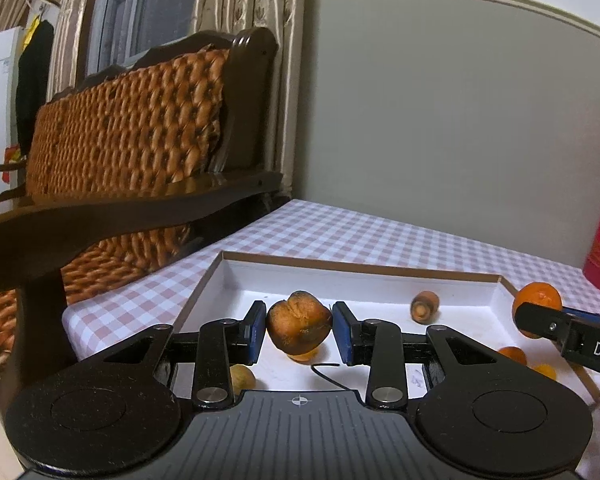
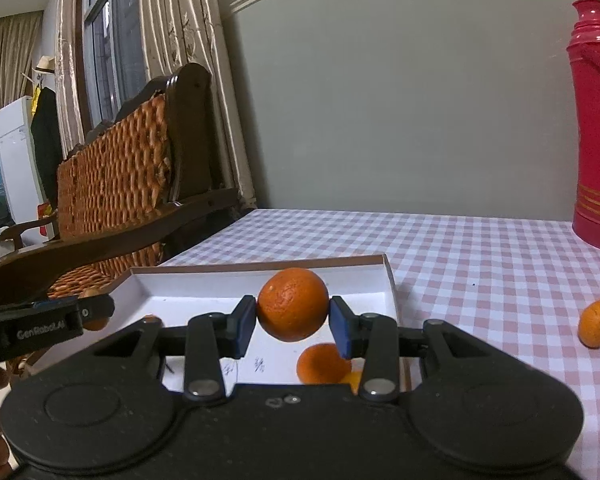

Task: Organize fruits
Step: 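Open both grippers to drop the brown fruit and orange into the box, then move both tools back from the box toward the remaining orange and piece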

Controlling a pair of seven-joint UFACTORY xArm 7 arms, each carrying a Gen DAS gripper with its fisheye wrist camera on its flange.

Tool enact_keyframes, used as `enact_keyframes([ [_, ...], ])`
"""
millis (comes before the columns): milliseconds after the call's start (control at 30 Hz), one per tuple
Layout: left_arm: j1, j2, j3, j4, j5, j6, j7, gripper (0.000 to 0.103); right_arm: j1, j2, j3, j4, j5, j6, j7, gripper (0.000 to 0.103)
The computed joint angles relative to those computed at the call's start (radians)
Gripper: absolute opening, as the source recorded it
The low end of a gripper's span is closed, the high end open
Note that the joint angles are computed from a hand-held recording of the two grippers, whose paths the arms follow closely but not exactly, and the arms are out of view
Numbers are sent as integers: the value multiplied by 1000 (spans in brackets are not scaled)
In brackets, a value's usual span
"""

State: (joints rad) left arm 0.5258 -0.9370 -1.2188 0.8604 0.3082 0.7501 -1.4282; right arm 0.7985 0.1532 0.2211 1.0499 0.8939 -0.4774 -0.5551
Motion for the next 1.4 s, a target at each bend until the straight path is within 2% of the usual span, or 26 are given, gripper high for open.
enact_keyframes([
  [100,39,21,-13,10,0,-7,6,36,19,40,-25,56,54,16,-54,33],
  [167,78,29,-31,27,6,2,19,38,54,72,-63,116,135,40,-139,37],
  [200,94,39,-40,38,5,11,36,59,68,83,-78,122,132,22,-140,54],
  [233,103,46,-43,47,-4,23,44,79,41,81,-50,105,87,-6,-99,63],
  [267,107,30,-44,53,-15,38,32,103,15,69,-29,72,14,-41,-26,63],
  [333,111,-35,-45,55,-7,34,19,103,0,51,-16,40,-39,-77,21,67],
  [533,131,-92,-50,79,-39,34,101,103,-49,9,21,-44,-179,-162,148,80],
  [633,133,-128,-50,87,-59,42,134,103,-48,9,24,-44,-176,-183,126,87],
  [1067,143,-174,-49,97,-148,47,209,103,-45,17,29,-19,-145,-160,109,97],
  [1400,148,-199,-60,122,-192,80,244,103,-74,-29,39,-93,-245,-138,206,97],
])
